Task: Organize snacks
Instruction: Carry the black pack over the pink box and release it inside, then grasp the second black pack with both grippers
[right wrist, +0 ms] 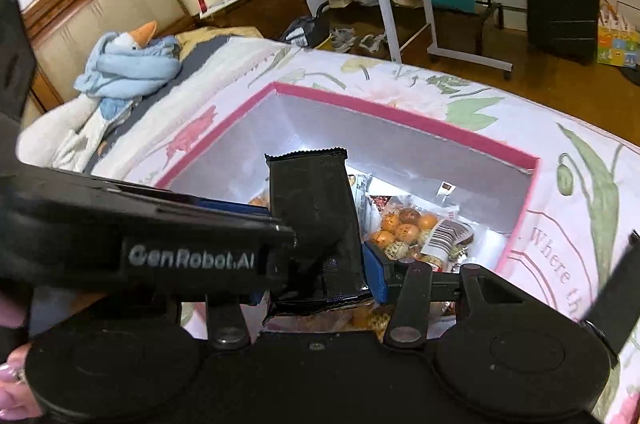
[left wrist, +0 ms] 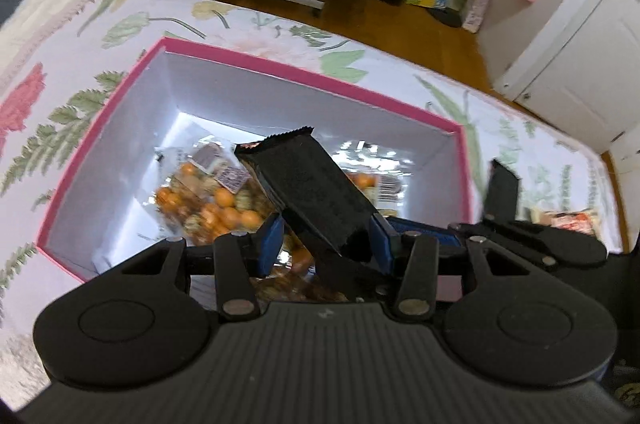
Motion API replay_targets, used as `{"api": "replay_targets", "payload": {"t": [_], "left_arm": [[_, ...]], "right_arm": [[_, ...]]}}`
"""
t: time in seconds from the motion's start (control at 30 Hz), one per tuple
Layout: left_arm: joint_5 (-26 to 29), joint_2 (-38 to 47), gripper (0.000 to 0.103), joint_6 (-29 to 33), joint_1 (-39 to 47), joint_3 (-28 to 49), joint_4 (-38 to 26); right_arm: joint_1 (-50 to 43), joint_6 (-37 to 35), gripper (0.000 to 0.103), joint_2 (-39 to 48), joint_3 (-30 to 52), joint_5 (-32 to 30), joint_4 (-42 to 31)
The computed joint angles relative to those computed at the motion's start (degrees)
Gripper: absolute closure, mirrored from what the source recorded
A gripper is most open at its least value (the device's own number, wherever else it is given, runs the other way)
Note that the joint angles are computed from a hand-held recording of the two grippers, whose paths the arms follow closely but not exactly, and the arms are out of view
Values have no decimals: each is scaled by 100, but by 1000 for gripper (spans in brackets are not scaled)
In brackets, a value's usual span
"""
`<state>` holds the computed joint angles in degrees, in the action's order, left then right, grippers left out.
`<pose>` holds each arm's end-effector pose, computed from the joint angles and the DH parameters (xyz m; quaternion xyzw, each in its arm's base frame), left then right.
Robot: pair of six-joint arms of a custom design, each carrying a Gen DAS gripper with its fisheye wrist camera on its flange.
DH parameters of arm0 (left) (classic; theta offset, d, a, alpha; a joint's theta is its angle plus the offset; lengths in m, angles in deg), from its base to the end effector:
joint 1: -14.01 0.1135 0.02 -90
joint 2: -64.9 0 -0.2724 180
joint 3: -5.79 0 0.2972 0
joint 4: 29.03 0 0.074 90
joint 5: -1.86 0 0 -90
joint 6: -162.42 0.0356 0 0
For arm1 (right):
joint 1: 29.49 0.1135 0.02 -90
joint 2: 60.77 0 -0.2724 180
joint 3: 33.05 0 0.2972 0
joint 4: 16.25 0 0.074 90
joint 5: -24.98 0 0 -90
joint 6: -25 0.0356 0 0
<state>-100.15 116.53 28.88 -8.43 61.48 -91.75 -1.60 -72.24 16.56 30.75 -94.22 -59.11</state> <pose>0.1913 -0.0710 0.2552 -0.2031 0.9362 -0.0618 0.2801 0.2635 0.1591 0.2222 -0.3490 0.8612 0.2875 0.2320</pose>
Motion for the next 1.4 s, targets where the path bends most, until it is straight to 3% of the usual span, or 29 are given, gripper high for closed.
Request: {"api": "replay_targets", "payload": {"t": [0.1, 0.27, 0.47, 0.67, 0.83, 0.97, 1.17, 1.4], "left_arm": [[-42, 92, 51, 6, -33, -38, 35], [-242, 23, 49, 8, -70, -35, -147], [41, -311, 49, 173, -2, 121, -299], [414, 172, 50, 314, -446, 574, -120], [472, 1085, 50, 562, -1036, 1262, 133], [175, 1939, 51, 834, -1609, 1689, 610], [500, 3666, 51, 889, -1582, 2526, 1275], [1123, 5682, 49, 935, -1114, 4042, 925]], "right_arm": [[20, 29, 41, -37, -97, 119, 93], [-636, -203, 30, -547, -225, -454, -334], [-2018, -1168, 29, -1152, -202, -1088, -1209], [-3239, -1605, 29, -1037, -158, -1121, -1215], [-3754, -1774, 29, -972, -520, -1156, -682], [-3879, -1704, 29, -1044, -1400, -1042, 591], [-3735, -1319, 29, -289, -1787, -835, 1946], [-3312, -594, 29, 711, -1590, -321, 2943]]}}
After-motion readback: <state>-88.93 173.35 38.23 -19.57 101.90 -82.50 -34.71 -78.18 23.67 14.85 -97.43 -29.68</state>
